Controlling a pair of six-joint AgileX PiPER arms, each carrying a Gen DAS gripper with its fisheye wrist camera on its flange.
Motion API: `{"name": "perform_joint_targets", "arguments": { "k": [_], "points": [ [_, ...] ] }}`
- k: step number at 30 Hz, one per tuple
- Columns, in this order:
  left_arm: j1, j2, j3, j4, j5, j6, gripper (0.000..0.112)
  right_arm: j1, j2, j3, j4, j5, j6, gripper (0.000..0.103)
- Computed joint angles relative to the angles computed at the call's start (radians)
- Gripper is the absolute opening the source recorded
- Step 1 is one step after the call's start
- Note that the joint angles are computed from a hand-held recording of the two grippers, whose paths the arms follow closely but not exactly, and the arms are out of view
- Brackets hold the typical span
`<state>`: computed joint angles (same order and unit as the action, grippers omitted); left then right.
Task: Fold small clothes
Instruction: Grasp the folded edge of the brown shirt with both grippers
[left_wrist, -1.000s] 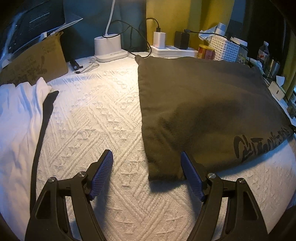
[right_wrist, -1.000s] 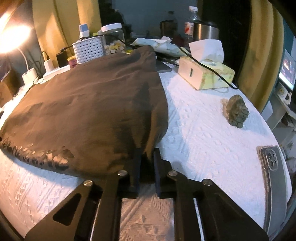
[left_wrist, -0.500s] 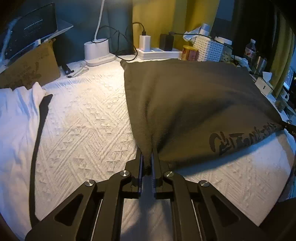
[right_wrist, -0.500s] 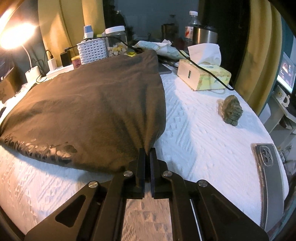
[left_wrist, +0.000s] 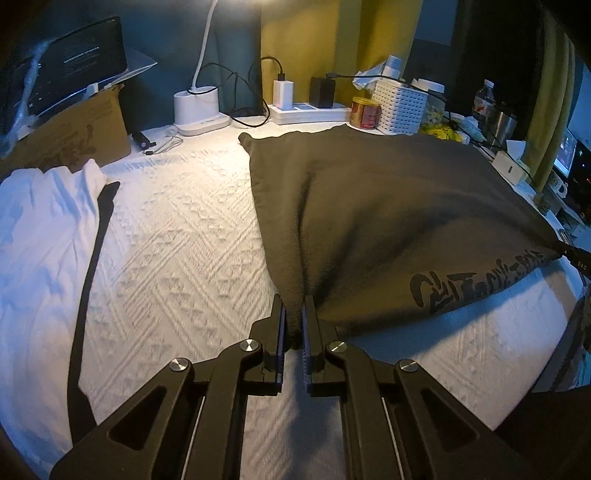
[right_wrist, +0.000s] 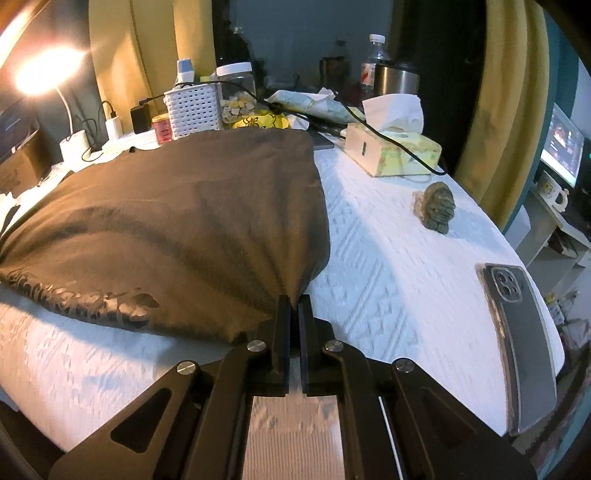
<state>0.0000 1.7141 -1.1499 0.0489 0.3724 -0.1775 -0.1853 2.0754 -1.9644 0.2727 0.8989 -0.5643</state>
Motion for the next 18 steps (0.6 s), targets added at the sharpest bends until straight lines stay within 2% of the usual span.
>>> {"name": "perform_joint_targets", "arguments": {
  "k": [8,12,18],
  "points": [
    [-0.018,-0.068,0.111,0.023,-0.037,-0.037,0.004,-0.023,-0.08,0.137,0.028,-0.05,-0.052,0.004],
    [-0.015,-0.097,0.164,-0.009,-0.05,-0.002,0.004,-0.039,-0.136,0.24,0.045,-0.089,-0.093,0.004],
    [0.002,-0.146,0.228,-0.006,-0.063,-0.003,0.002,-0.049,-0.178,0.283,0.048,-0.085,-0.129,0.004]
  ]
}}
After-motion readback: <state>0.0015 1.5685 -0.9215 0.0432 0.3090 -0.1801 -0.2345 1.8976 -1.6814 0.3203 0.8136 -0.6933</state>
